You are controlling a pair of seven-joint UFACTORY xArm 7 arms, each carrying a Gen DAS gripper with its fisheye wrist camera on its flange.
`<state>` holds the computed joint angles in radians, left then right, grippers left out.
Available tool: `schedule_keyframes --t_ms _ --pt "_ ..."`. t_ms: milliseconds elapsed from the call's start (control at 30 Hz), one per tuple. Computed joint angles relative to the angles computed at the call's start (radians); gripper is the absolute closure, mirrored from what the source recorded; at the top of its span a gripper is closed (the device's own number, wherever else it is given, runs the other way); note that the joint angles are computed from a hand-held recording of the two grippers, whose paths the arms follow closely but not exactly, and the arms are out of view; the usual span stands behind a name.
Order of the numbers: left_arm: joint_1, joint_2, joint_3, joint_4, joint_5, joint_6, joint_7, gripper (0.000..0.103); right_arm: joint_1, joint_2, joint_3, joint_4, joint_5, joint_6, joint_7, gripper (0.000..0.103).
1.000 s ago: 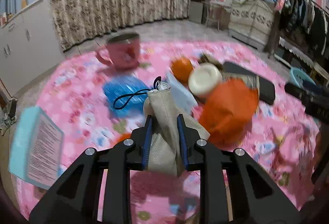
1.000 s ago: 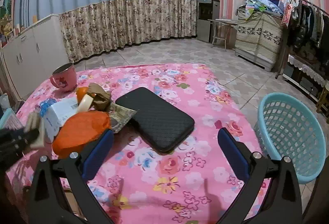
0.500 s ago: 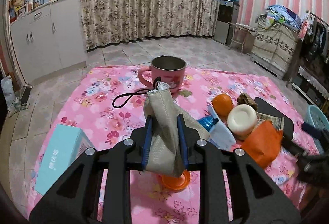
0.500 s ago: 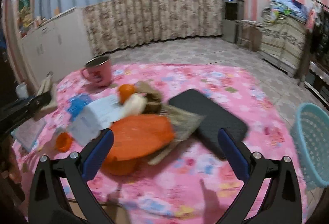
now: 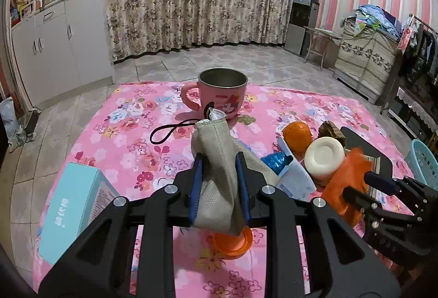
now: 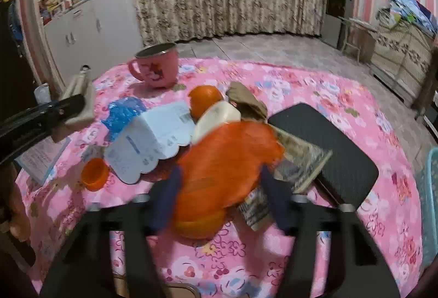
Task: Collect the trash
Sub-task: 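Grasp the orange bag with the right tool while the left tool holds the pouch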
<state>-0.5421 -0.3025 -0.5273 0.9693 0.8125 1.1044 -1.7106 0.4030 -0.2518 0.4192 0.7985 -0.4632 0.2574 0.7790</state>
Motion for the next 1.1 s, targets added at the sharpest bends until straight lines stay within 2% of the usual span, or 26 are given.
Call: schedule_keyframes --t_ms 100,267,400,567,600,633,700,733,833,933,967,1000,1033,1067,1100 --pt "-0.001 0.007 -0.001 0.005 0.004 0.000 0.001 0.080 0.036 -0.003 -0.036 -0.013 0.059 -0.029 -0.066 0.083" --pt "-0.007 0.011 0.003 0.006 0.008 -0.001 -0.001 0.080 0.061 -0.017 -0.066 -0.038 0.147 -0.071 -0.150 0.100" --pt "-0.009 0.019 0.001 0.012 0.016 0.000 -0.003 0.080 0.054 -0.036 -0.076 -0.057 0.195 -0.106 -0.182 0.103" --pt "-0.015 0.024 0.003 0.017 0.022 0.006 -0.007 0.080 0.044 -0.058 -0.066 -0.060 0.223 -0.071 -0.227 0.100" --pt "-0.016 0.026 0.003 0.019 0.023 0.009 -0.009 0.080 0.038 -0.059 -0.057 -0.057 0.218 -0.060 -0.228 0.096" --pt "-0.017 0.024 0.005 0.019 0.023 0.010 -0.008 0.080 0.025 -0.059 -0.040 -0.054 0.202 -0.054 -0.222 0.088" --pt "-0.018 0.025 0.005 0.024 0.023 0.016 -0.010 0.080 0.000 -0.071 -0.009 -0.058 0.173 -0.058 -0.192 0.027" --pt "-0.019 0.026 0.004 0.025 0.023 0.018 -0.012 0.080 -0.018 -0.081 0.012 -0.064 0.151 -0.073 -0.169 0.026" --pt "-0.021 0.024 0.007 0.024 0.022 0.020 -0.008 0.080 0.027 -0.060 -0.009 -0.050 0.172 -0.051 -0.214 0.026" --pt "-0.021 0.022 0.008 0.023 0.021 0.017 -0.008 0.080 0.034 -0.034 -0.005 -0.036 0.161 -0.025 -0.229 0.029" --pt "-0.021 0.021 0.008 0.022 0.022 0.017 -0.008 0.080 0.037 -0.029 -0.004 -0.034 0.157 -0.021 -0.228 0.035" --pt "-0.020 0.021 0.007 0.023 0.023 0.017 -0.008 0.080 0.053 -0.022 -0.016 -0.033 0.170 -0.022 -0.242 0.046" --pt "-0.020 0.015 0.009 0.017 0.023 0.014 -0.007 0.080 0.087 -0.014 -0.046 -0.034 0.210 -0.029 -0.281 0.052" --pt "-0.020 0.011 0.009 0.014 0.022 0.013 -0.007 0.080 0.122 -0.004 -0.076 -0.033 0.250 -0.038 -0.321 0.063" --pt "-0.019 0.007 0.009 0.011 0.021 0.012 -0.006 0.080 0.115 -0.006 -0.068 -0.035 0.249 -0.042 -0.321 0.065"
